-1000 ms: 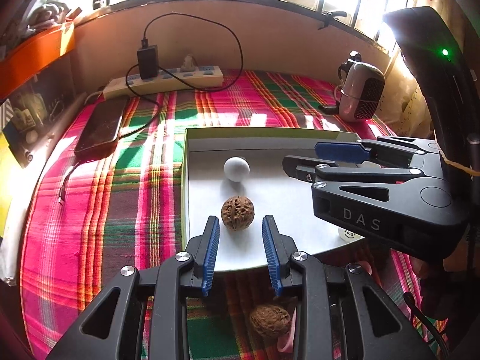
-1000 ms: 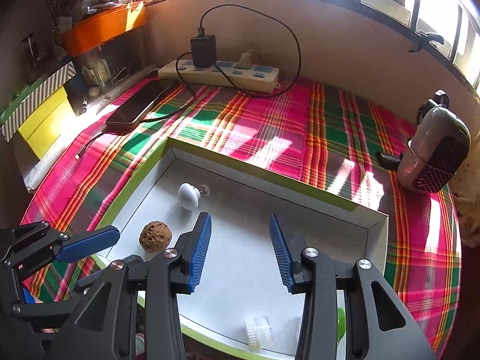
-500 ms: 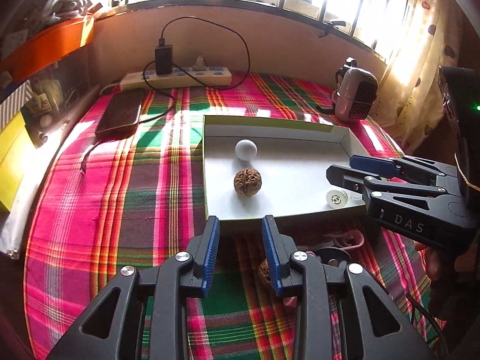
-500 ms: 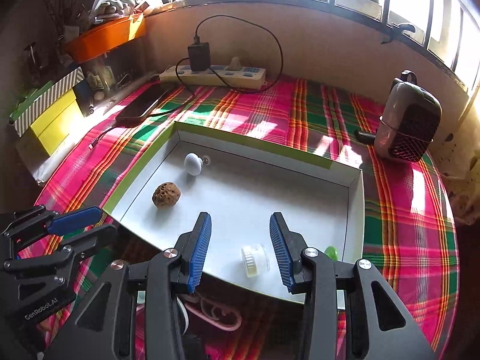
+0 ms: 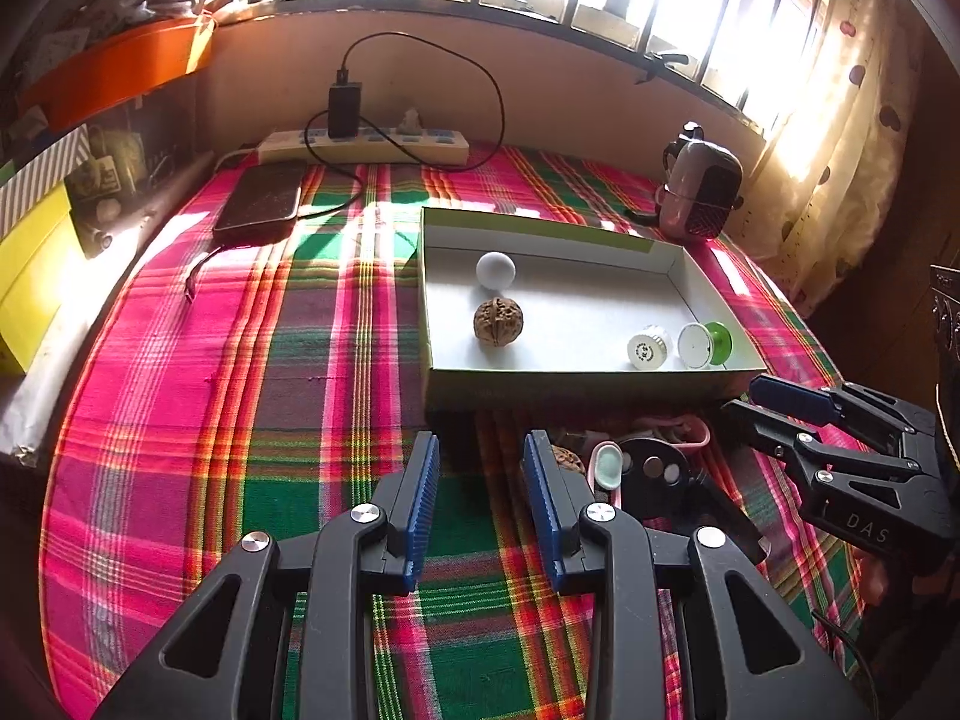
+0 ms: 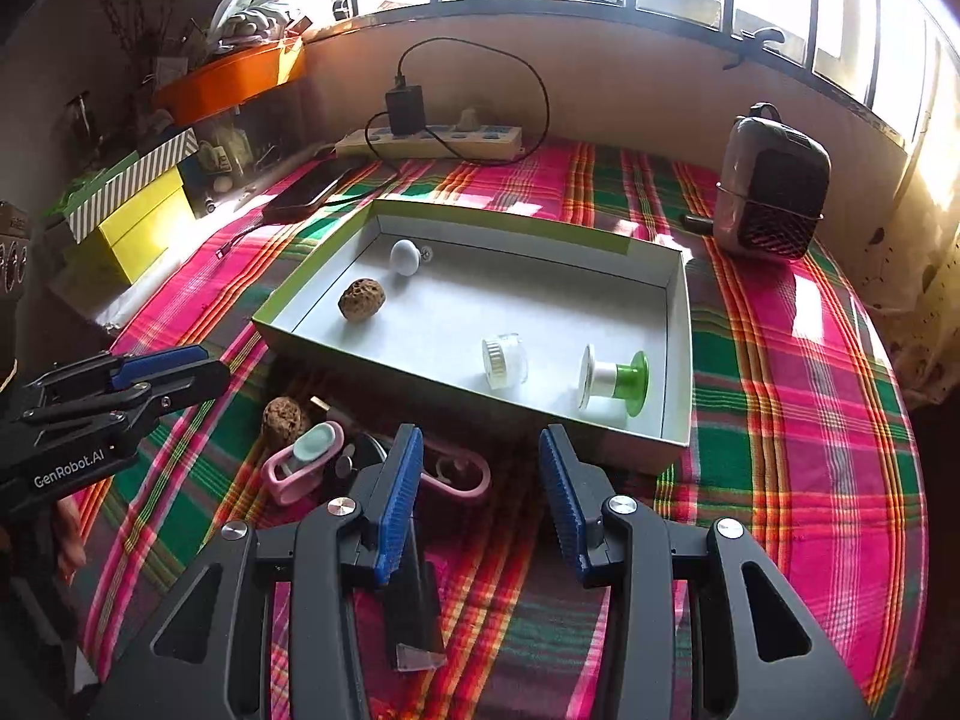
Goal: Organize objects
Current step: 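Withdraw both grippers from the box toward the remaining objects on the cloth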
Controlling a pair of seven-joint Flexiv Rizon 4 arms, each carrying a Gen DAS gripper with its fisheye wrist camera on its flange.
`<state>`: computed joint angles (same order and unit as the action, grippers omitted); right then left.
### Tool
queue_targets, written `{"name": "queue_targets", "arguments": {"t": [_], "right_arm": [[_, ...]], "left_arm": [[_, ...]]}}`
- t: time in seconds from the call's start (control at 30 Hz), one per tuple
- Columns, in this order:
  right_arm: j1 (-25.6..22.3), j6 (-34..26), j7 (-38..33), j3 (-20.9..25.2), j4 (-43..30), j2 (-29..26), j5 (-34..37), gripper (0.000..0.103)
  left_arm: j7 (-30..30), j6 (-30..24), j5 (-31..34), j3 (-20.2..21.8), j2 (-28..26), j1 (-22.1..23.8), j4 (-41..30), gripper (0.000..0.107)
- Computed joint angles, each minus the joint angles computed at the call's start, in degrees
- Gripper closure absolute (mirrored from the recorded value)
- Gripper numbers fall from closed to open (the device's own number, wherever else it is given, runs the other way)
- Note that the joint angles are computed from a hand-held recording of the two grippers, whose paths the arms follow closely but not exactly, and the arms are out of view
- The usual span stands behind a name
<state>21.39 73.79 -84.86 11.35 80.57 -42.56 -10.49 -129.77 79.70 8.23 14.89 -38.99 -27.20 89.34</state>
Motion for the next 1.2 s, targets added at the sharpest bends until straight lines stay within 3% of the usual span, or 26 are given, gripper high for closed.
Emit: {"name": "queue_targets", "arguments": {"t": [0.37, 0.47, 1.2], "right_arm": [[-0.3, 3.0, -0.5, 1.0, 6.9, 2.3, -0.1, 0.061], [0.0, 3.6, -0.6, 0.9, 7.9, 2.5, -0.3, 0.053], [2.2, 4.8, 5.6, -3.0, 10.5, 2.5, -3.8, 0.053]], "left_arm": [[0.6, 1.9, -1.6, -1.3, 0.0, 0.2, 2.2, 0.079], [0.7, 1.9, -1.9, -1.0, 0.2, -0.1, 2.7, 0.079], [6.3, 4.9, -7.2, -5.3, 0.0, 2.4, 5.1, 0.079]]}}
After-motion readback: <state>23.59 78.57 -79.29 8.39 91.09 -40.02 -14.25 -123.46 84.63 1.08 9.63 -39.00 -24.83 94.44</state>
